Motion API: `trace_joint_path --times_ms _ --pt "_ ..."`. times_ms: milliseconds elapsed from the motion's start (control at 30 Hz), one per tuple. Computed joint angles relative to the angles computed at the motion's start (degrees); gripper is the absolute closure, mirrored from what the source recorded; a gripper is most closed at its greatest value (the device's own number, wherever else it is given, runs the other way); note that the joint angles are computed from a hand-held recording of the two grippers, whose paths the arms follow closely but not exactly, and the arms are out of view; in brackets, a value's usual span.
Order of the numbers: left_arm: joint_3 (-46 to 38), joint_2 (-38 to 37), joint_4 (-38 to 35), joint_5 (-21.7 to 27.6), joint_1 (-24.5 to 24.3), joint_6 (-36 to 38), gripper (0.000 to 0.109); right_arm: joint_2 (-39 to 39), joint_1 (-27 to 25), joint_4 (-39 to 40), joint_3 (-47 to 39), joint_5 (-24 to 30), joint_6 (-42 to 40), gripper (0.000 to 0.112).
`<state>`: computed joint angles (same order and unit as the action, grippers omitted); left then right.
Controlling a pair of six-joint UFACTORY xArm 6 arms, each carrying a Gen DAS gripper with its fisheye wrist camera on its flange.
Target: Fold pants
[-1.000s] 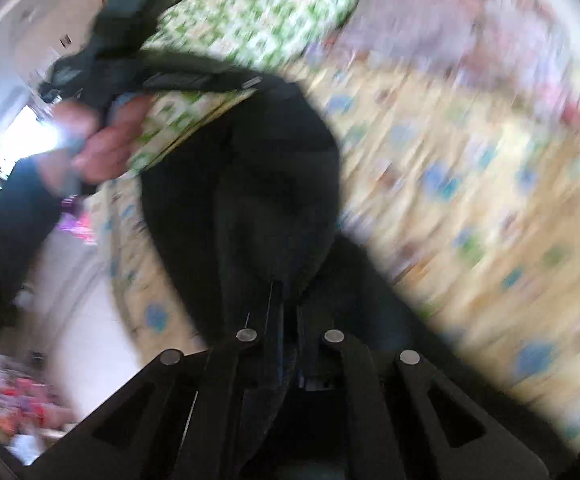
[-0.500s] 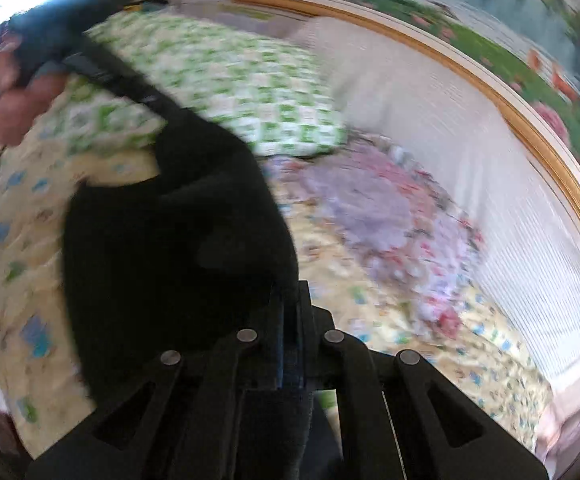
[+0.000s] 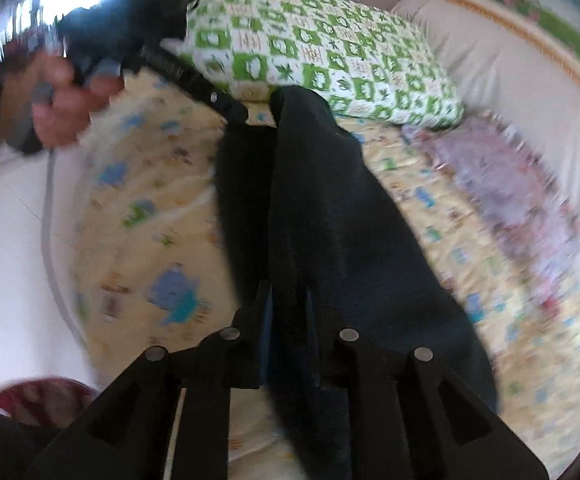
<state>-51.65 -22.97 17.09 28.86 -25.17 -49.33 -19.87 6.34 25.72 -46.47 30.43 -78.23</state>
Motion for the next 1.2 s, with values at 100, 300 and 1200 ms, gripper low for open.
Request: trace_joint_path --times_ms 100,300,1200 --pt "-2.65 0.51 0.39 0.82 -0.29 -1.56 0.087 0.71 -2.63 3.55 -3.45 9.16 0.99 0.095" --pt "-10.7 7.22 -3.7 1.29 1.36 -5.71 0.03 2.7 -6.06 7.07 -8.51 17.17 5.01 0.058" --pt "-2.24 4.06 4.23 5.78 -4.1 -22.33 0.098 40.7 -17.88 3.91 -58.22 43.62 40.65 0.066"
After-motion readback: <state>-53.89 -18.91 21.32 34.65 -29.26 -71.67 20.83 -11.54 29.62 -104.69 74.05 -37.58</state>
